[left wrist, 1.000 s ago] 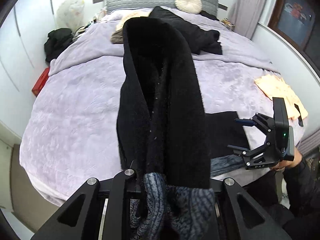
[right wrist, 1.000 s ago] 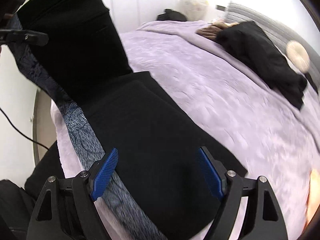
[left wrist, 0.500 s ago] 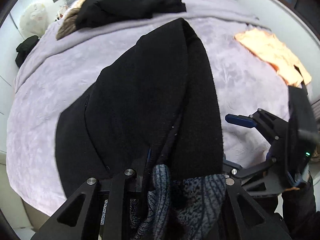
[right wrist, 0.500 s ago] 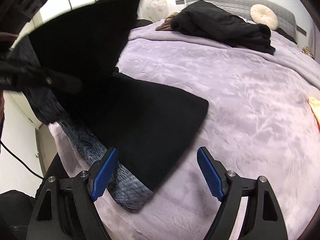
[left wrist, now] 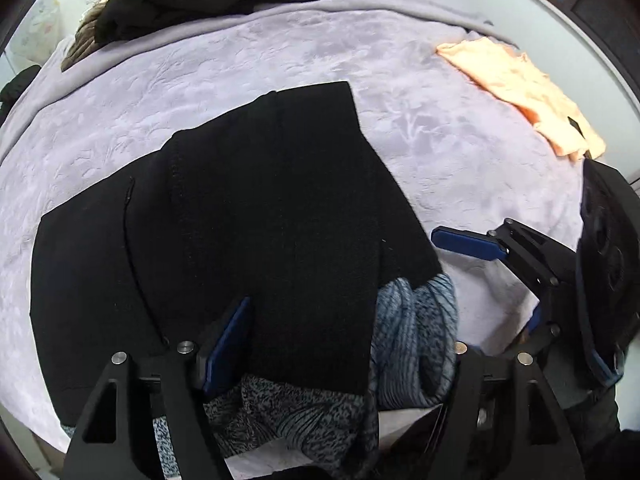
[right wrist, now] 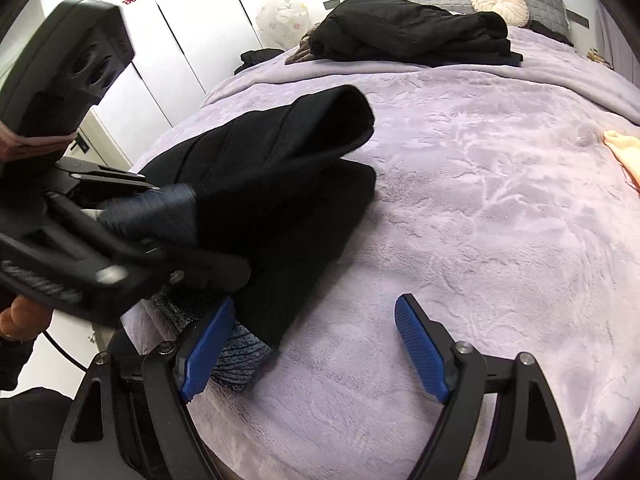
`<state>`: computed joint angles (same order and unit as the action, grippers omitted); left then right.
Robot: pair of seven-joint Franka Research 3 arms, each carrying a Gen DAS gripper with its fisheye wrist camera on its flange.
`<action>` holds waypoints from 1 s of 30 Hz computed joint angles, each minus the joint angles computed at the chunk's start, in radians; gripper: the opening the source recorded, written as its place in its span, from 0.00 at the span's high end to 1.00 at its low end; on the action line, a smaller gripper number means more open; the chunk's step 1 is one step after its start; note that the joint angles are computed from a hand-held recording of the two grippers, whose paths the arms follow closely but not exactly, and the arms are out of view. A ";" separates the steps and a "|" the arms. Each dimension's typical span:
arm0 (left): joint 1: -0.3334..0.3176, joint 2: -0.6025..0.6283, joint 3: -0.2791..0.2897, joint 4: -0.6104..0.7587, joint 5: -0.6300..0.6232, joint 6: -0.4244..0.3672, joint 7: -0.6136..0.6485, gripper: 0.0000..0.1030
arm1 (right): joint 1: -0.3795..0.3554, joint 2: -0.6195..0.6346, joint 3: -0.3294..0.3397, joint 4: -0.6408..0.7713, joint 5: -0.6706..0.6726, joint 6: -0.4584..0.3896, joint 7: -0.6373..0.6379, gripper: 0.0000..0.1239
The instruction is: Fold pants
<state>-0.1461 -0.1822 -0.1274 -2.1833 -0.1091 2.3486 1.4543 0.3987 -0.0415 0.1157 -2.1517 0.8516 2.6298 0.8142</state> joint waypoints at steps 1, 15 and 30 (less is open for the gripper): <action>-0.003 -0.017 0.002 -0.014 -0.015 0.005 0.010 0.29 | -0.002 -0.003 -0.001 -0.005 -0.011 0.008 0.013 0.31; 0.095 -0.407 0.066 -0.334 -0.070 0.278 -0.039 0.05 | 0.067 -0.176 -0.062 -0.076 0.373 0.034 -0.285 0.31; 0.024 -0.310 0.193 -0.367 -0.082 0.328 0.044 0.05 | 0.033 -0.061 -0.015 0.029 0.338 -0.269 -0.249 0.25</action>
<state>-0.1225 -0.4918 0.0653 -2.5505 -0.1912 2.6771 1.4985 0.4314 -0.1028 0.1009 -2.1223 1.1900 2.3610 0.5650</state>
